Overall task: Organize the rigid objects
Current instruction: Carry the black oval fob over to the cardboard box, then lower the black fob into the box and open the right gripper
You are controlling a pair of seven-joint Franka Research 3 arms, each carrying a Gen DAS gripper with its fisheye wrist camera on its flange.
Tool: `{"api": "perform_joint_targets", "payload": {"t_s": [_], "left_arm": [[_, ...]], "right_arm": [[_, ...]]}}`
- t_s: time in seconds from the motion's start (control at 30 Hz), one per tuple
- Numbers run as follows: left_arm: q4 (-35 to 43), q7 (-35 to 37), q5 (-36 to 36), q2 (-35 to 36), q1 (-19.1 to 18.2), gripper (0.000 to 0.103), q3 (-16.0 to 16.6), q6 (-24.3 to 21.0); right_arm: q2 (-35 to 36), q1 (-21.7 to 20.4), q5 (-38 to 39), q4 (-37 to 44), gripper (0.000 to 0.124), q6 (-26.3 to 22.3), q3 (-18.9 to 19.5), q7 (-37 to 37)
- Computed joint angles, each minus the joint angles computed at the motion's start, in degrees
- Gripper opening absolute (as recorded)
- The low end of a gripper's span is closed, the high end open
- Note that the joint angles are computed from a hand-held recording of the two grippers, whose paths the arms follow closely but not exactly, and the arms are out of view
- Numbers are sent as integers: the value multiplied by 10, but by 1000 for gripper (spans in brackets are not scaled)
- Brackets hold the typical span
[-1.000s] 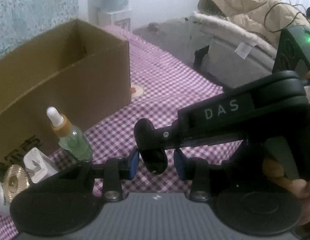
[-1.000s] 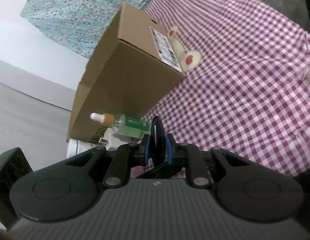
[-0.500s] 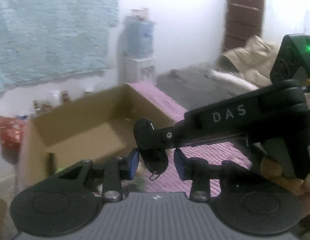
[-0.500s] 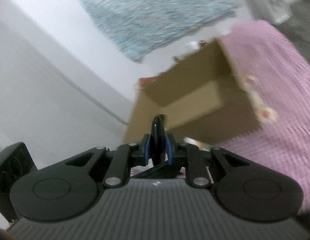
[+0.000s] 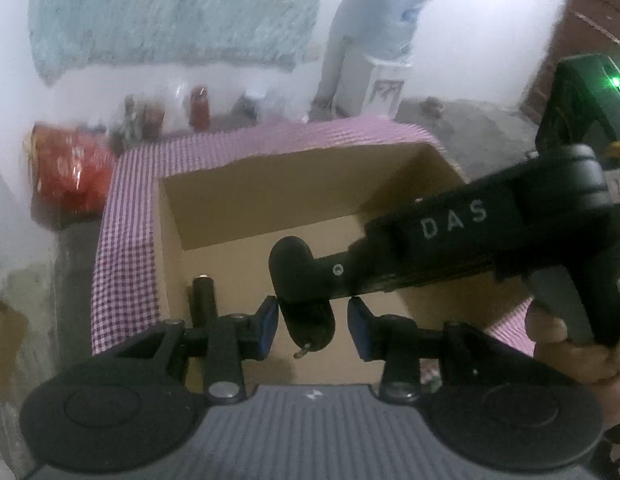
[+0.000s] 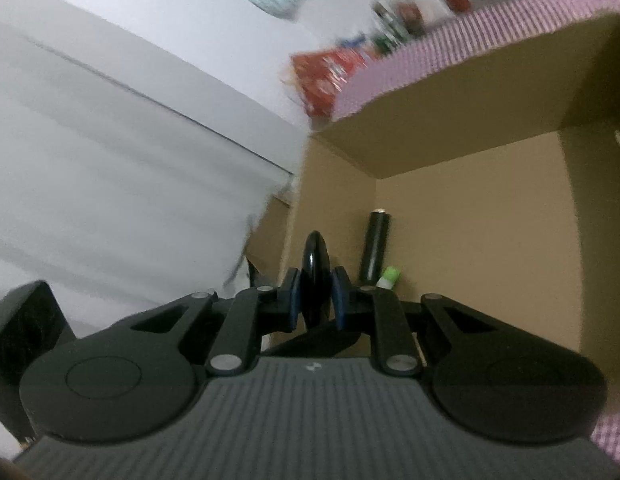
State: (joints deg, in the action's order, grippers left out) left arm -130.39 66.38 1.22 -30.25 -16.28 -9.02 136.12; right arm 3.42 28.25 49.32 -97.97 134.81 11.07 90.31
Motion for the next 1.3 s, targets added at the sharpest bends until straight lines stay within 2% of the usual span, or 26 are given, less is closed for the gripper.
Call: {"api": "perform_joint_targets", "payload": {"t_s": [0.1, 0.2, 0.27, 0.33, 0.4, 0.47, 0.63, 0.67, 0.87, 1.03, 1.17, 1.3], "left_arm": [[18, 2, 15, 29, 17, 40, 3, -12], [45, -15, 55, 63, 42, 42, -12, -30], [55, -30, 73, 73, 49, 45, -19, -42], [55, -37, 73, 73, 49, 55, -16, -37], [54, -44, 70, 75, 49, 60, -14, -29], [52, -50, 72, 72, 49, 60, -14, -24], [35, -52, 63, 46, 39, 67, -11, -15], [32, -53, 61, 40, 38, 68, -11, -12], [8, -63, 43, -13, 22, 76, -10, 5], [-17, -77, 60, -84, 10, 92, -25, 23], [-37, -91, 74, -138, -6, 98, -40, 25], [-86, -91, 55, -188, -50, 103, -33, 52]], "right_arm": [[72, -1, -40, 84, 15, -39, -1, 58], [135, 8, -99, 162, 16, -61, 0, 110], [171, 16, -131, 202, 18, -67, 1, 134], [201, 20, -154, 239, 19, -80, 1, 160], [214, 24, -169, 251, 19, -80, 3, 171], [218, 22, -170, 250, 19, -78, 7, 175], [190, 17, -153, 212, 20, -54, 6, 159], [165, 3, -146, 185, 20, -54, 15, 149], [83, -14, -85, 102, 21, -25, 15, 107], [-16, -23, 6, 11, 23, -1, 6, 30], [-137, -11, 95, -101, 26, 32, -18, -55], [-267, 18, 170, -225, 34, 81, -47, -138]]}}
